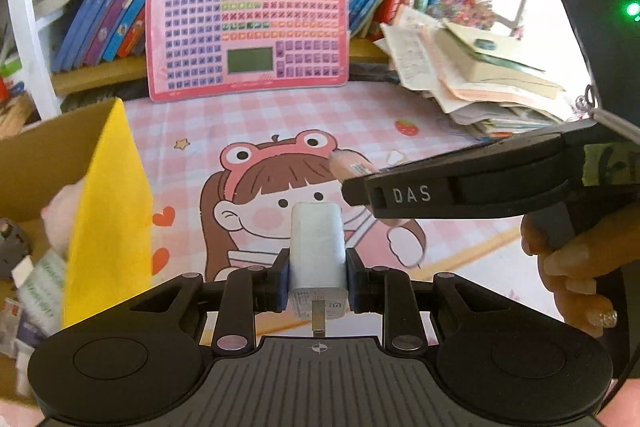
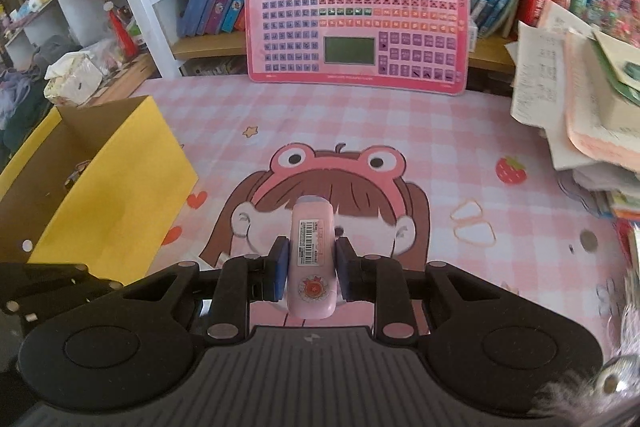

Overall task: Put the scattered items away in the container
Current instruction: 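Close the right tool on the pink USB stick while the left tool grips the white charger, then carry the USB stick with the right tool while the left tool carries the charger toward the box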

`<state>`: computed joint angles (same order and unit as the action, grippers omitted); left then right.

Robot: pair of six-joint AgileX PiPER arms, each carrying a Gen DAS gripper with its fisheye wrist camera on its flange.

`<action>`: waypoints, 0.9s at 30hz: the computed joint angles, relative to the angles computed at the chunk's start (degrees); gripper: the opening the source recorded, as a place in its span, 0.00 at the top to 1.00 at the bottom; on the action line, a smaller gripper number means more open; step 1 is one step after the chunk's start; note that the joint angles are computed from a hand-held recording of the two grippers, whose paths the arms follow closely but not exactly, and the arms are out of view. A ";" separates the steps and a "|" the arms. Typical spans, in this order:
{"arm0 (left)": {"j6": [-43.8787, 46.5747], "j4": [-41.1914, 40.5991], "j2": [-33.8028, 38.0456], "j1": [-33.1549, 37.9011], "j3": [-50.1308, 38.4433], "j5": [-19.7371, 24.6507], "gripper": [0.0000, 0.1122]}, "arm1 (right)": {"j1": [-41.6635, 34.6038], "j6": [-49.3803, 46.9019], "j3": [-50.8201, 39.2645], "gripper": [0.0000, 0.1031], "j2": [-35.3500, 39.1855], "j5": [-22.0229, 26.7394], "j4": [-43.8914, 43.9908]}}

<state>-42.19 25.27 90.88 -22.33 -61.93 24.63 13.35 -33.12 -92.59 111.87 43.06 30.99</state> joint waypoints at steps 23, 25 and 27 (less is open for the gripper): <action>53.59 -46.39 -42.42 22.86 29.09 11.57 0.78 | 17.79 34.72 35.39 0.78 -31.96 -10.95 -19.88; 59.82 -50.52 -46.15 28.60 30.49 16.22 0.78 | 20.97 40.83 37.89 0.77 -34.45 -11.14 -24.25; 67.39 -55.30 -49.29 36.20 31.53 21.71 0.78 | 24.06 46.50 39.92 0.78 -36.57 -10.95 -28.20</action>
<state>25.19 -30.03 41.59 13.87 -30.41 46.34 37.41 13.38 -52.67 75.30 32.12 2.79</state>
